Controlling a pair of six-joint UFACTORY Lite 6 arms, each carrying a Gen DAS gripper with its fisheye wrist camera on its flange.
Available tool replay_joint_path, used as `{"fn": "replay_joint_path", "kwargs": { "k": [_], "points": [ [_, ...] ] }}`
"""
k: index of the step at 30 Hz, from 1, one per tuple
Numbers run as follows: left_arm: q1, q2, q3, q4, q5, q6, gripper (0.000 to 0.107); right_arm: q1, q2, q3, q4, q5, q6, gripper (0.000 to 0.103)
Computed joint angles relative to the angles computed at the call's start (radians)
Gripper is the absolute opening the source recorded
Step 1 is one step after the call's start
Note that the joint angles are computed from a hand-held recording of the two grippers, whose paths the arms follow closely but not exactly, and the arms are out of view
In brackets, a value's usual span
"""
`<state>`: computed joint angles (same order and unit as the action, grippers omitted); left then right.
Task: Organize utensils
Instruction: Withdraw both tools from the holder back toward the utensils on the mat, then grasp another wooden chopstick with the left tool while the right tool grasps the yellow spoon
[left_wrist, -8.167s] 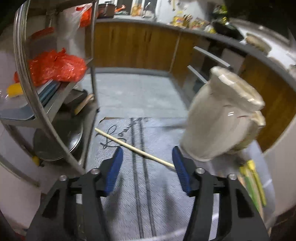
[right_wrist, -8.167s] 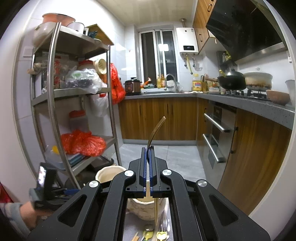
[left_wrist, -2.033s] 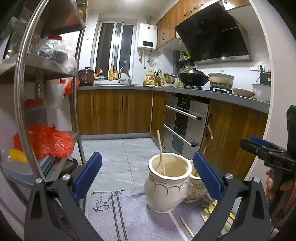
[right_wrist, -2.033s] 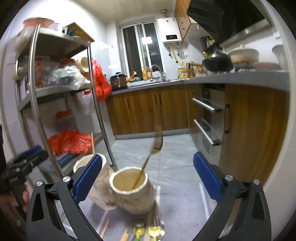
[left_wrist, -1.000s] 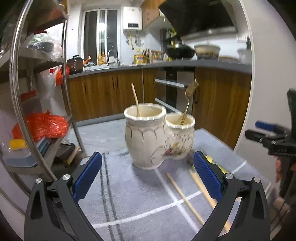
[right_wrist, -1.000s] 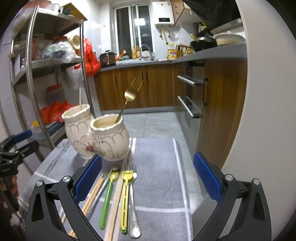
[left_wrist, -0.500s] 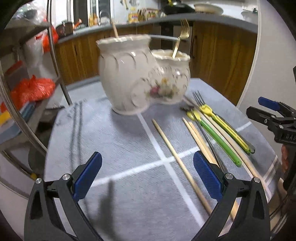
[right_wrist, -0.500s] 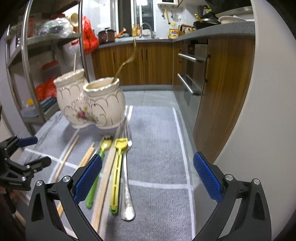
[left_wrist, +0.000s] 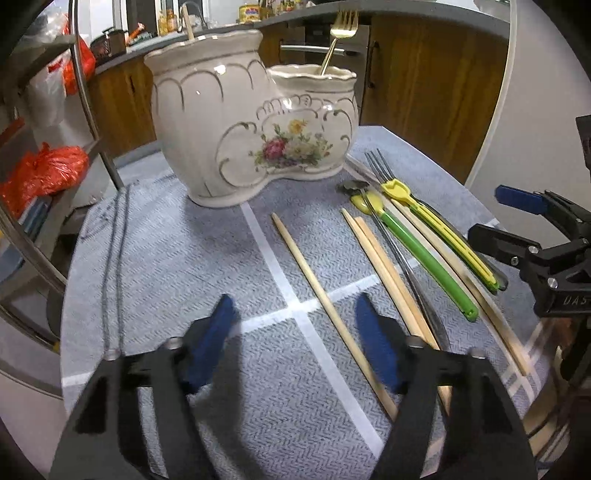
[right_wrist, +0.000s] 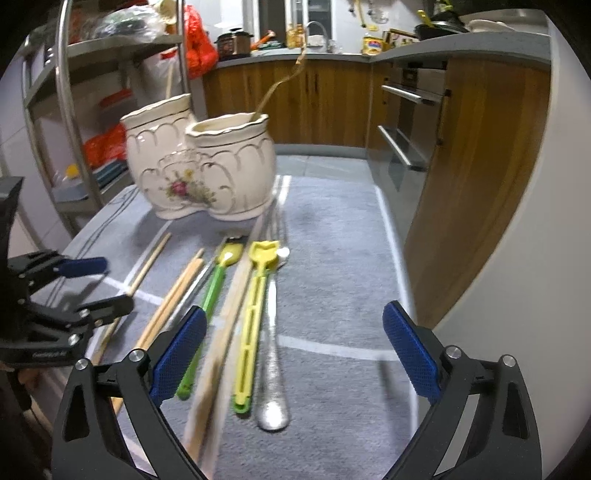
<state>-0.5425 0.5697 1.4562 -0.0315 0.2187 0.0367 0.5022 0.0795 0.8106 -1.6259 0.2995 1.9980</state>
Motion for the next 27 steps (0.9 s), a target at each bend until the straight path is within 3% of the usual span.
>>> {"fn": "replay_joint_path", "kwargs": {
  "k": [4, 6, 8, 10, 18, 23, 27],
  "points": [
    [-0.003, 0.005, 0.006, 0.032, -0.003, -0.007, 0.049, 0.008, 0.038, 0.039, 0.080, -0.014, -0.077, 0.072],
    [0.007, 0.007, 0.015, -0.014, 0.004, 0.056, 0.038, 0.007, 0.055, 0.065, 0.122, -0.039, -0.115, 0.064],
    [0.016, 0.021, 0.040, -0.051, 0.020, 0.106, 0.019, 0.012, 0.074, 0.100, 0.162, -0.056, -0.158, 0.059],
    [0.026, 0.036, 0.071, -0.106, 0.047, 0.174, 0.009, 0.023, 0.114, 0.158, 0.221, -0.056, -0.227, 0.055],
    [0.040, 0.023, 0.063, -0.160, 0.073, 0.317, 0.007, 0.029, 0.227, 0.313, 0.674, -0.109, -0.661, 0.029],
    [0.043, -0.007, 0.024, -0.194, 0.065, 0.369, 0.006, 0.021, 0.191, 0.290, 0.614, -0.063, -0.607, 0.021],
    [0.051, -0.020, 0.016, -0.248, 0.075, 0.439, 0.005, -0.023, 0.170, 0.261, 0.662, -0.038, -0.691, 0.020]
  ]
}}
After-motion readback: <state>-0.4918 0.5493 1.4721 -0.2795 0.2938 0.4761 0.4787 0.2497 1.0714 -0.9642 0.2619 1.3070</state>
